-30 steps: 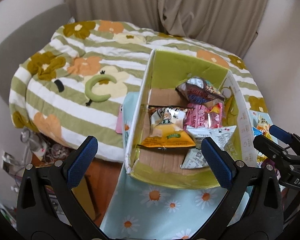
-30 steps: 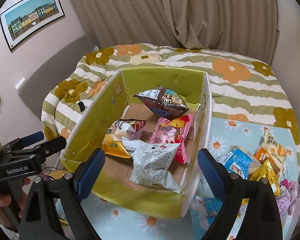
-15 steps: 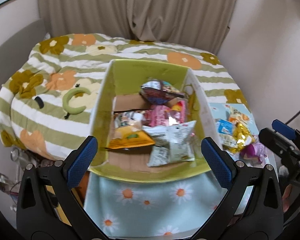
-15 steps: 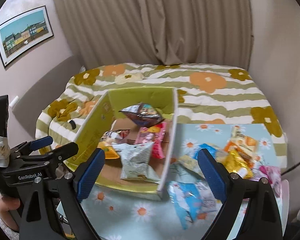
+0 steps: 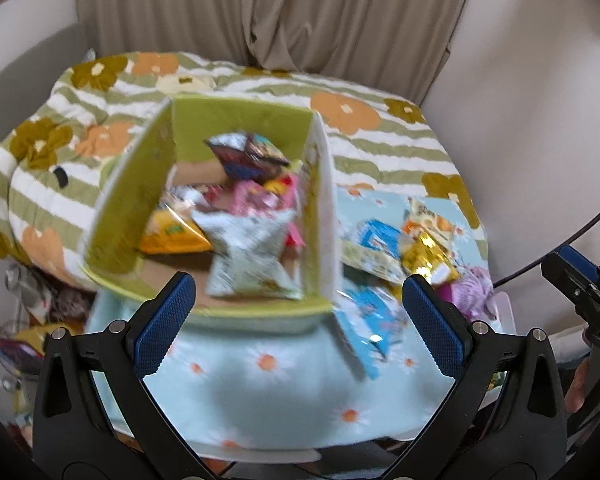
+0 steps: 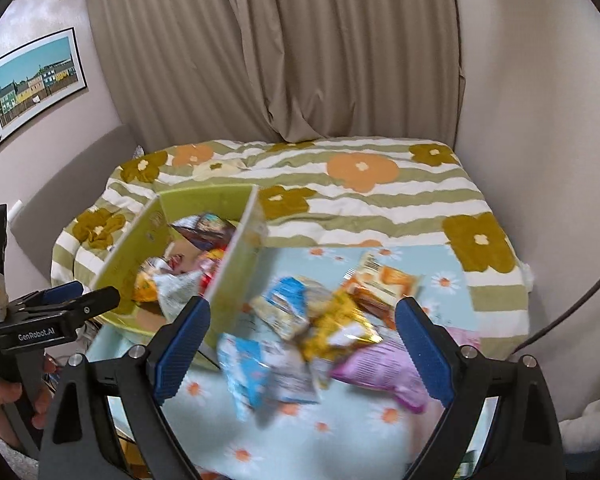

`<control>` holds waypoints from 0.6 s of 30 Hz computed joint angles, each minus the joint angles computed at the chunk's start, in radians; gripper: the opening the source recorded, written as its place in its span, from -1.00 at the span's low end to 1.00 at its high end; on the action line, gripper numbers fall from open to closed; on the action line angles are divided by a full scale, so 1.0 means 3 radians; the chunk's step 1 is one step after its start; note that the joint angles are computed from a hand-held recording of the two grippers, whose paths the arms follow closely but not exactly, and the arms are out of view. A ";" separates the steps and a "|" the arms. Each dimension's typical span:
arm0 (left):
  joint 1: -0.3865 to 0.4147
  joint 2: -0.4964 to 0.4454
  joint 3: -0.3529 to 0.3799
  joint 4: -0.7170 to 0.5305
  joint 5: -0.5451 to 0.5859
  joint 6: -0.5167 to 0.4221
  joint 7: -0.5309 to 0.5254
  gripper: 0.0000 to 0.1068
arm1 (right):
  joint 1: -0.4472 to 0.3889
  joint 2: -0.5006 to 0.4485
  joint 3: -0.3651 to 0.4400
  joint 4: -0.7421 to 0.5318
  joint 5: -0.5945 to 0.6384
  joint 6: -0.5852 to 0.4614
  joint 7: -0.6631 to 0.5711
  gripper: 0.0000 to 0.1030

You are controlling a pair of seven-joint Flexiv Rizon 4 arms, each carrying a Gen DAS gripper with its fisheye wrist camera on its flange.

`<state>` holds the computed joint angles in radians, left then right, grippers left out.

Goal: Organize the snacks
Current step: 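Move both tools back over the remaining snacks on the tablecloth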

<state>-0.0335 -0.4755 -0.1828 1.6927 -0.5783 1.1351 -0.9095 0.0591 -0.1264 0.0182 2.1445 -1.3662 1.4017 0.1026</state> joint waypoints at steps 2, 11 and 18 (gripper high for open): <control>-0.0105 0.0036 0.0042 0.0105 0.0061 0.0059 -0.0155 0.92 | -0.0102 0.0060 -0.0039 0.0125 -0.0010 0.0149 -0.0081 0.79; -0.0322 -0.0027 0.0028 0.0357 0.0152 0.0274 -0.0782 0.92 | -0.0332 0.0017 -0.0079 0.0454 0.0810 0.0579 -0.1123 0.79; -0.0343 -0.0393 -0.0128 0.0249 0.0165 0.0417 -0.1017 0.92 | -0.0328 -0.0312 0.0004 0.0455 0.1753 0.0683 -0.1946 0.79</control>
